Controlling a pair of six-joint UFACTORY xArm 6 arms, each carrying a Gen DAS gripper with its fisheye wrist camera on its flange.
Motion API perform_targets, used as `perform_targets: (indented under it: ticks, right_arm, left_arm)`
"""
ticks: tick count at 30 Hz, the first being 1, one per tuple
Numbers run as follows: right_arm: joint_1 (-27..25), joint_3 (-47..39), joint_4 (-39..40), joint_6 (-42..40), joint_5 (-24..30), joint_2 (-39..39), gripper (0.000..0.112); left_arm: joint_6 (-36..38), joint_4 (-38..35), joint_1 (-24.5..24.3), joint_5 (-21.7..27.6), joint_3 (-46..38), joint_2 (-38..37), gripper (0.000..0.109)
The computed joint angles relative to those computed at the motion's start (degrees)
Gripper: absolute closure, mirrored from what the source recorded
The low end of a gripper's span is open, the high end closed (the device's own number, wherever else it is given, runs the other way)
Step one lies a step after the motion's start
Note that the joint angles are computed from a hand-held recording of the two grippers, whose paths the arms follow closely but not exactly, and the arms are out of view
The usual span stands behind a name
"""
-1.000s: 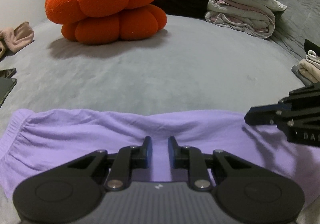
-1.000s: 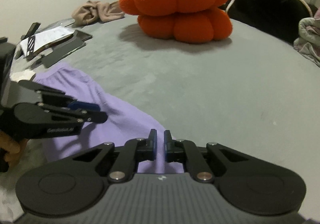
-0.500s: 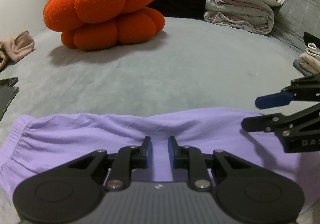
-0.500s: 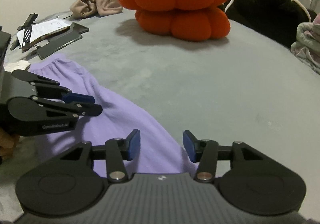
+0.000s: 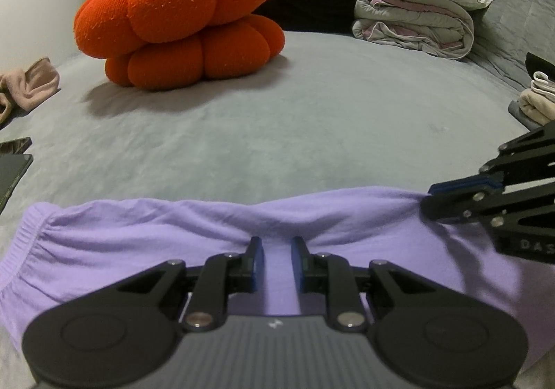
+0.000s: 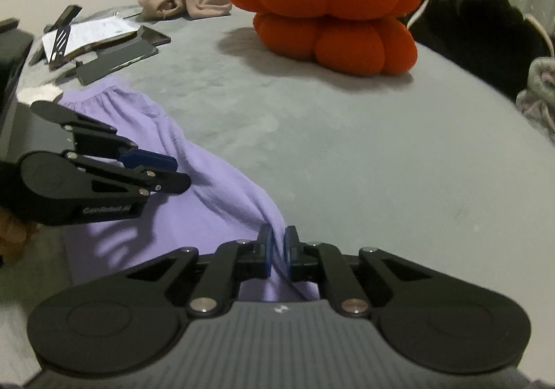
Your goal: Fold clothes
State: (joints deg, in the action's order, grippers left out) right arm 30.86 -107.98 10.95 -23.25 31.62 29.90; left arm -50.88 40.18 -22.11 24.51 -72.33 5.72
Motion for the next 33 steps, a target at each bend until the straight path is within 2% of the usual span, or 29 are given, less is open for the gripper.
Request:
perform_targets:
  ticks: [2,6,12,13,15,20,21,22,23,27,29,33]
  right_arm:
    - [0.3,0.9,-0.8,-1.1,-0.5,-0.8,0.109]
    - [0.7,1.5,2.4,-4.9,1.2,-1.5,0.11]
    - [0.7,-0.2,2.9,-3.9,2.7,-0.2,0.11]
    - [0.6,-0.4,2.5,-2.9,2.5,-0.1,0.108]
    - [0.2,-0.5,2.0,-0.7,2.1,0.1,0.096]
    - [-0.9,-2.1,1.0,5.3,2.0,1.7,0.091]
    - [-1.1,-2.2,1.1,6.0,1.8,2.0,0.087]
    - [-1.3,-2.3,1.2,6.8,1.6,2.3,0.073]
    - [-1.5,-2.4,1.5,7.3,1.3,2.6,0.07]
    - [-1.6,-1.9,5.4,4.2,1.0,2.4,0.073]
    - [-1.6,-2.2,6.7,2.5,1.7,2.4,0.093]
    - [-1.1,-0.9,6.2,-0.5,0.9,1.3,0.102]
  left_arm:
    - [-0.3,0.5,-0.1,0.2,-0.1,0.0,0.089]
    - [-1.1,2.0,-0.4,0.6,-0.2,0.1,0.089]
    - [-1.6,2.9,-0.6,1.0,-0.2,0.0,0.089]
    - [-1.6,2.8,-0.6,1.1,-0.3,0.1,0.089]
    - [-1.4,2.5,-0.7,1.5,-0.6,0.1,0.089]
    - [-0.9,1.6,-0.9,2.0,-1.0,0.2,0.089]
    - [-0.9,1.6,-0.9,2.0,-1.0,0.2,0.089]
    - [-0.8,1.6,-0.9,2.0,-1.0,0.2,0.089]
    - [-0.8,1.6,-0.9,2.0,-1.0,0.2,0.089]
    - [-0.5,1.3,-0.9,2.0,-1.0,0.2,0.089]
    - [-0.4,1.2,-0.9,2.0,-1.0,0.2,0.089]
    - [-0.5,1.4,-0.9,2.0,-1.0,0.3,0.089]
